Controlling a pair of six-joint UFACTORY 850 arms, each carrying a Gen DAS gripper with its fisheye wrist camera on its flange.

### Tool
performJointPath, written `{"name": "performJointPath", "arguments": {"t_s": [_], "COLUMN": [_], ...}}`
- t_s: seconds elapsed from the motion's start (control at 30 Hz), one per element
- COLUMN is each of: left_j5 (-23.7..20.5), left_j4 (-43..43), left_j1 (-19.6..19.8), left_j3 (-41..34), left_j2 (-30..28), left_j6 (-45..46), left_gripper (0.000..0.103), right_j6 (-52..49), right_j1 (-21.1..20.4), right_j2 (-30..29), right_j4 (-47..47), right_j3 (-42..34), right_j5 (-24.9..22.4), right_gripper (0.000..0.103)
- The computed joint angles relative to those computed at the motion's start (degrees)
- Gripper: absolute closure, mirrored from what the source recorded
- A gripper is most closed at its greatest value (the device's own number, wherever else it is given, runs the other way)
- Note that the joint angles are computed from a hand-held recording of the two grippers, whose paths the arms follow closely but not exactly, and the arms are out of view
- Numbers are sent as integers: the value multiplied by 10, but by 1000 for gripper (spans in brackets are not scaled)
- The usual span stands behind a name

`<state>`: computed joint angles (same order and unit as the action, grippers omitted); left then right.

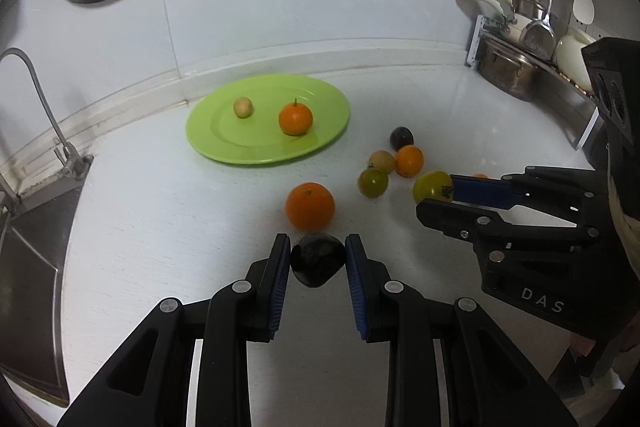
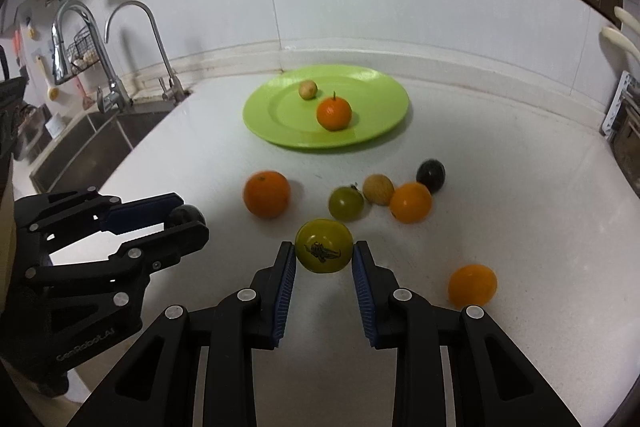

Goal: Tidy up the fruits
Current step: 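Carry the plum and tomato over the green plate and open both grippers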

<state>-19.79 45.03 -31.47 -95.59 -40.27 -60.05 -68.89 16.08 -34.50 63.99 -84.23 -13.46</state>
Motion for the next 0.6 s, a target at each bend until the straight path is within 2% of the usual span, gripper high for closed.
{"name": "performJointPath", "arguments": {"t_s": [0.3,0.4,0.6], "left_j5": [17,17,20], "left_j4": [59,88,88], "left_j1": [13,18,31], "left_j3": [5,-1,-24], "left_j2": [14,11,0], "left_j6": [-23,-42,-24], "left_gripper": [75,75,75], "right_j6": [-97,-112,-108], "right_j1": [14,16,23], "right_j2": [9,7,-2], "right_j4": [112,129,128], "right_j3": [-2,-11,-39], "right_j5": [29,35,47], "right_gripper": [73,73,73]}}
